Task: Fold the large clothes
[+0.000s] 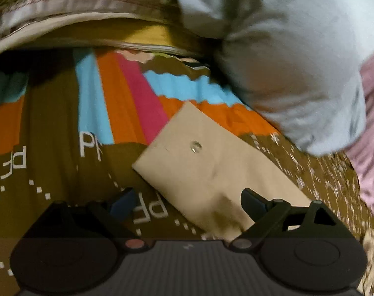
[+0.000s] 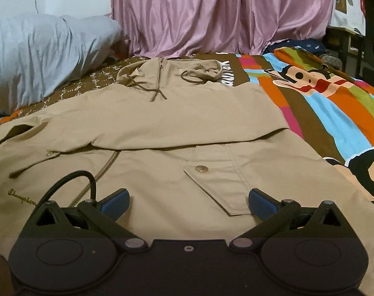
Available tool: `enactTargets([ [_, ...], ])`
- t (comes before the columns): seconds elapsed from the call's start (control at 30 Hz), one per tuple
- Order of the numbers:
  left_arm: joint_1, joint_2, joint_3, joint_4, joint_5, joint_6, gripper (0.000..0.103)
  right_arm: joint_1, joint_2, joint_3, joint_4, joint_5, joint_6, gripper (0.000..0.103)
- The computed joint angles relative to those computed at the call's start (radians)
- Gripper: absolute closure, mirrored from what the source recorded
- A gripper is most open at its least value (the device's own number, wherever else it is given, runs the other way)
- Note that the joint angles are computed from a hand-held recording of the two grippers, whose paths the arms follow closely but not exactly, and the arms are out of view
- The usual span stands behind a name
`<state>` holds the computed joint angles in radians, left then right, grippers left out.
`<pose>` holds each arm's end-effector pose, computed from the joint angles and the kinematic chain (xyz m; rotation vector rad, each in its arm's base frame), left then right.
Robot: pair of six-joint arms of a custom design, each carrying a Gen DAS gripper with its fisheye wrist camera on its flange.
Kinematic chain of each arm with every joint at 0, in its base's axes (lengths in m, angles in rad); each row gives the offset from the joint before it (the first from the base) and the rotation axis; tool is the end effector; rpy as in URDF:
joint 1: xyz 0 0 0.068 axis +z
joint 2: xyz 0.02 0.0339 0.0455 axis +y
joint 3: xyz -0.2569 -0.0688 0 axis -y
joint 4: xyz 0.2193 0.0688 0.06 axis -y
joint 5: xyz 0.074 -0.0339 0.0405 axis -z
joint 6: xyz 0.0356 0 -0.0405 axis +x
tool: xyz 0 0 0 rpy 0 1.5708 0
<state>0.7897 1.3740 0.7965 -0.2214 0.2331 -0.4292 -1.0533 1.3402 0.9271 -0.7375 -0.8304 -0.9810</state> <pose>0.1903 0.1803 0.2181 -1.2491 1.9840 -0.0992 0.1347 -0.1836 0.2410 -0.1287 2.2330 0.1122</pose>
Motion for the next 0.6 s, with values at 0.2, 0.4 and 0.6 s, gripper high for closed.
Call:
enactTargets([
  [0.2,-0.044,0.077,0.084,-0.011,-0.145,-0.058,0.079,0.018,-0.012,-0.028,0.034,0.032,0.0,0.001],
  [0.4,-0.129,-0.008,0.12,-0.073,-0.274,-0.055,0.097,0.022,-0.01,-0.033,0.041,0.036,0.01,0.001],
  [0.6,-0.363,-0.152,0.274,-0.183,-0.448,0.0,0.098,0.018,0.008,-0.02,0.025,0.024,0.011,0.001],
])
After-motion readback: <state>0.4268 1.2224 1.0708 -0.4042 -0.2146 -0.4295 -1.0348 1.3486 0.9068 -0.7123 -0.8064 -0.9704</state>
